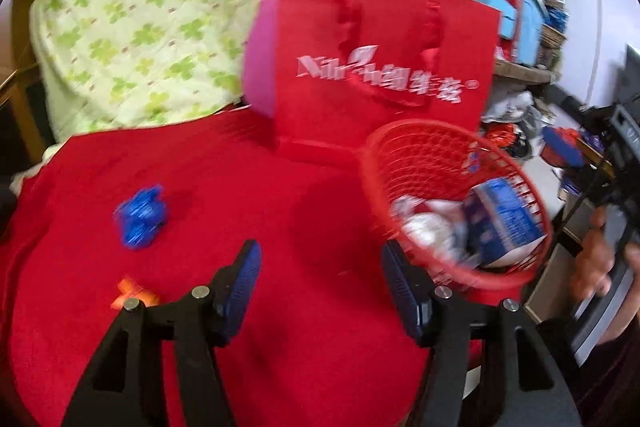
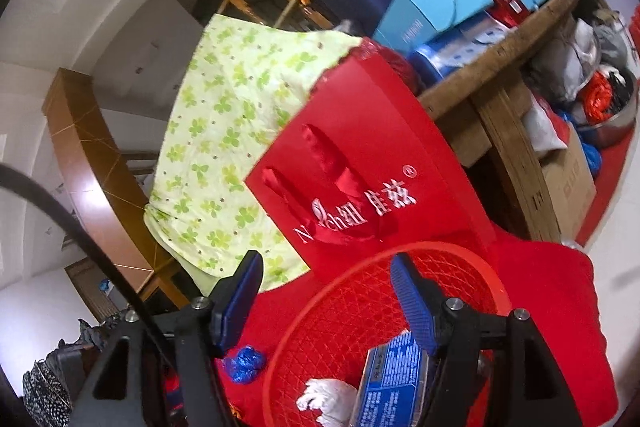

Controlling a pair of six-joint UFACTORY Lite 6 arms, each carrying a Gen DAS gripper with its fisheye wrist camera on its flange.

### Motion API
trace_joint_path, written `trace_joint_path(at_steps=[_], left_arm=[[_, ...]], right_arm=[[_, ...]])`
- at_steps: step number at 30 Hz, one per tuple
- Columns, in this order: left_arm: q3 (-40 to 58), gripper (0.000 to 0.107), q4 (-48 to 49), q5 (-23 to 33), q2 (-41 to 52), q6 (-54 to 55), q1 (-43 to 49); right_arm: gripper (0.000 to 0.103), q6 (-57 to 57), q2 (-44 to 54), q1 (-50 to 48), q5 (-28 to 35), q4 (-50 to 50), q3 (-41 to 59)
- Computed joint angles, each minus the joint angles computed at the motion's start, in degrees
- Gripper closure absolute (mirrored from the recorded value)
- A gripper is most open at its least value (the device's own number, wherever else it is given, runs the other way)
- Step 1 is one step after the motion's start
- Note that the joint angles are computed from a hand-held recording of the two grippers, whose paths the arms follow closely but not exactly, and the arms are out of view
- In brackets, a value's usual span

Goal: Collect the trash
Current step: 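Move both tools back toward the orange wrapper and blue bag on the cloth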

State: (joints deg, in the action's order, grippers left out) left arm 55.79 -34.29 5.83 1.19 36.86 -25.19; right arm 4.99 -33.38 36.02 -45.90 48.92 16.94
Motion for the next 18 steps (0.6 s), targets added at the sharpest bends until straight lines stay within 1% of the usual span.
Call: trace_joint_path(at_steps=[3, 7, 9, 14, 17, 18], left_arm=[[-6.0, 0.043, -11.8, 0.1, -3.9, 13.7, 6.8], [-11.1, 0.043, -21.2, 0.3, -6.1, 25.7, 15.9], [-13.0, 0.043, -27.1, 1.7, -6.3, 33.1, 22.7], [-15.3, 0.043, -39.3, 3.9, -5.9, 47.8, 34.2], [-16.5, 0.043, -46.6, 4.8, -7.2, 56.3, 38.1], [-16.5, 0.043, -51.0, 4.9, -6.8, 60.9, 38.7]], right_arm=[[0.033, -3.9, 1.4, 4.0, -3.6, 1.8, 1.3], [0.034, -9.1, 4.7, 9.7, -8.7, 2.6, 3.9], [0.034, -11.8, 8.3, 13.0, -11.4, 2.5, 6.5], [0.034, -13.0, 18.2, 17.6, -14.2, -0.4, 13.8], [0.034, -15.4, 26.1, 19.5, -13.8, -0.7, 20.8], [0.034, -16.5, 29.6, 20.1, -12.7, -0.9, 24.2]])
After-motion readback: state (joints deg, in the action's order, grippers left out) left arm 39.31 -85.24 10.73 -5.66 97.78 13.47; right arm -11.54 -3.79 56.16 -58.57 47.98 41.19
